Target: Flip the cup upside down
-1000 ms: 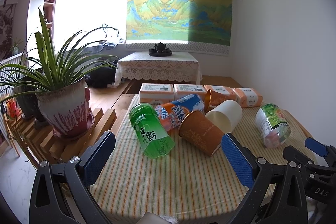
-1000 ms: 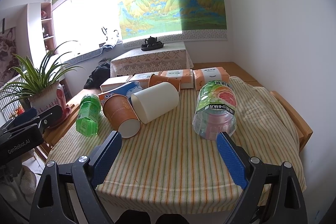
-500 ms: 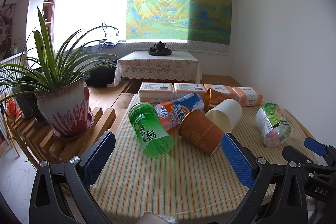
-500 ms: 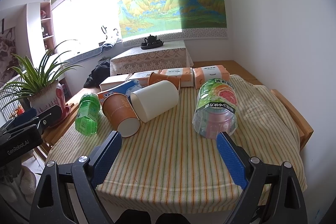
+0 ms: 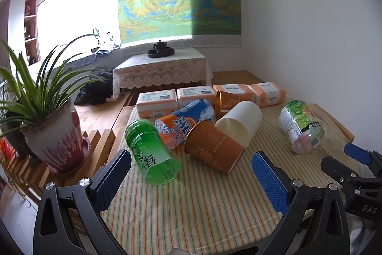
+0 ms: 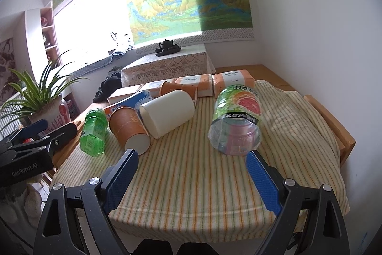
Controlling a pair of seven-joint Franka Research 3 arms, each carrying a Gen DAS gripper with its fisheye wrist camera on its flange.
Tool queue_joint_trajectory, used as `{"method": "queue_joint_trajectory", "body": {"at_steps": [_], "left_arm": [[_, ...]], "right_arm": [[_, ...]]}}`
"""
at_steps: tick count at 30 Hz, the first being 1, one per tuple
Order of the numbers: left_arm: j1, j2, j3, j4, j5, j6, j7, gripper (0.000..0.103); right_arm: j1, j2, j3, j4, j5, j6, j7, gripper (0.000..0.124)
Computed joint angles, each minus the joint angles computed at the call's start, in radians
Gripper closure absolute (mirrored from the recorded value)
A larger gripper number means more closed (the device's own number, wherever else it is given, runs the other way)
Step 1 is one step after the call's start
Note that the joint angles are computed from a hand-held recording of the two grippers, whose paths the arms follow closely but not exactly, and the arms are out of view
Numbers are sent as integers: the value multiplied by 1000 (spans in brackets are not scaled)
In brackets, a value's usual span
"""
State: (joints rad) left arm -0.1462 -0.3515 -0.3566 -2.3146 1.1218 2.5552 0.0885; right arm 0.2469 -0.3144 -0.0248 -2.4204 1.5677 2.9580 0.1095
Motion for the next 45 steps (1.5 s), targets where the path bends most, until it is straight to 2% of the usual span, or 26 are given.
{"method": "queue_joint_trajectory", "body": {"at_steps": [12,21,24,26,28,30,33,36,41,45], "left_arm": [[-29,138,12,143,64,-25,41,1],[-73,244,57,253,34,-5,166,1],[-82,280,81,289,-36,30,268,1],[-83,312,104,320,-159,68,398,1],[-85,348,117,361,-287,70,542,1],[-90,388,122,416,-340,39,635,1],[-86,479,121,541,-577,-22,906,1],[-89,599,121,719,-730,-159,1076,1],[-112,757,134,949,-829,-328,1194,1],[-154,845,158,1080,-812,-444,1241,3]], "right_arm": [[-27,22,-20,10,-12,-7,21,35],[-51,47,-30,24,-15,-17,42,35],[-59,58,-32,30,-17,-23,51,35],[-65,64,-36,34,-17,-30,53,35],[-71,68,-38,34,-15,-34,55,35],[-78,71,-41,34,-13,-42,57,35],[-89,80,-46,35,-11,-55,62,35],[-103,87,-52,36,-21,-76,84,35],[-123,89,-60,35,-9,-88,79,35],[-142,90,-69,32,-3,-92,86,35]]}}
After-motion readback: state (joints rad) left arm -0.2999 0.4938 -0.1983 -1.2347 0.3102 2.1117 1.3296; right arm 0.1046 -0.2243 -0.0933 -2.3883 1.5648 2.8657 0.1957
